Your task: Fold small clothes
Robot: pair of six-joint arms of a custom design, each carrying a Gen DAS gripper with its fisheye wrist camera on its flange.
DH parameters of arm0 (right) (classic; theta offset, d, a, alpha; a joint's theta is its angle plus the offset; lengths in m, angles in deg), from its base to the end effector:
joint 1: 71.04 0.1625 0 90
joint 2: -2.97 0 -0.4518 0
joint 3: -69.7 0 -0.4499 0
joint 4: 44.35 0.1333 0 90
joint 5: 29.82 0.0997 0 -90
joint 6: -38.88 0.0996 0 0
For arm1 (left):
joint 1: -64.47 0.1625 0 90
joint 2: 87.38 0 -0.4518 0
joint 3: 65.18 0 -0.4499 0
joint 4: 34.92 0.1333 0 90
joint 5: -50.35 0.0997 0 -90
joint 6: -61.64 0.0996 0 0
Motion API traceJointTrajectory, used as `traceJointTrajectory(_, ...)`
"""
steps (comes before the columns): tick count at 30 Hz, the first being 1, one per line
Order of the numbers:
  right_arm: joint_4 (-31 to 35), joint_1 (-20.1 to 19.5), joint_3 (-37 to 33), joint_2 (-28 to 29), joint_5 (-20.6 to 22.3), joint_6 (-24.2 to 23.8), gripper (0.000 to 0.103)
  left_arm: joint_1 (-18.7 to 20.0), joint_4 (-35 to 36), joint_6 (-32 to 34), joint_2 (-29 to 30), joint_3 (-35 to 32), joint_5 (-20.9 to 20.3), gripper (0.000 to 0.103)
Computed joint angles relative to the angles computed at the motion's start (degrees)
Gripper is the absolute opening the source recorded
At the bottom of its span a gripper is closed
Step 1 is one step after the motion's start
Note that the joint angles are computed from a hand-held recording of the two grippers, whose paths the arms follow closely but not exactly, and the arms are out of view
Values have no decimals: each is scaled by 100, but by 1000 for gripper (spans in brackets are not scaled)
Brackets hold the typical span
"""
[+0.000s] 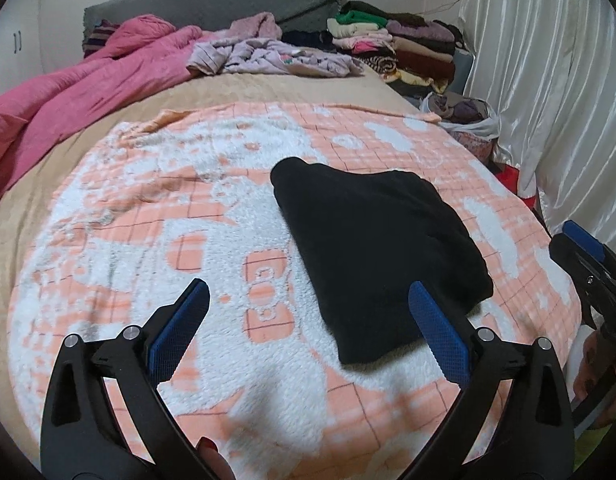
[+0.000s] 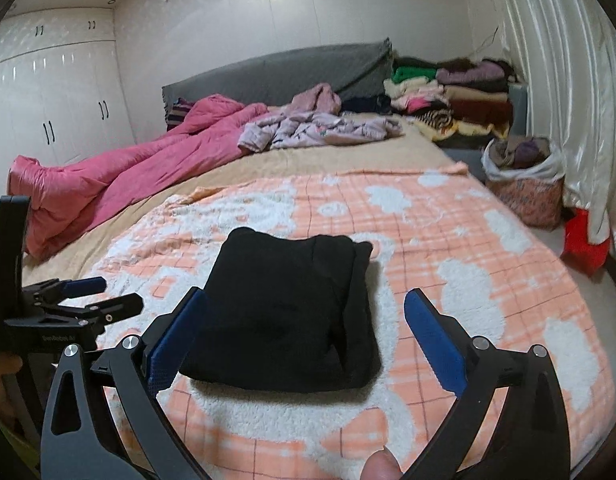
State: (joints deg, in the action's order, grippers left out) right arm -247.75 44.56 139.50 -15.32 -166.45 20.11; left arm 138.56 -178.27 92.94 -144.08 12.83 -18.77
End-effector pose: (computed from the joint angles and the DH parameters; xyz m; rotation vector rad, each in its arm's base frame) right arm 0.4076 -0.7098 0.0079 0.2877 -2.1286 1.2980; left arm -0.0573 -0.8167 0.3506 0.9255 2.4654 -0.6834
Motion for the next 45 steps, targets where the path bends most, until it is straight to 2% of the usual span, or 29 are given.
traceJointTrajectory(5, -515, 137, 188, 11, -217, -279, 98, 29, -281, 161, -274, 310, -33, 93)
traceJointTrajectory(16, -887, 293, 610, -35, -595, -255, 98, 52, -661, 262, -794, 962, 5, 93)
traceJointTrajectory(22, -785, 318, 861, -76, -566, 70, 98, 78, -693, 203, -947, 1192, 31, 93)
traceJointTrajectory(45, -235, 217, 1030, 44, -380, 690, 98, 130, -698, 173, -1058, 1473, 345, 93)
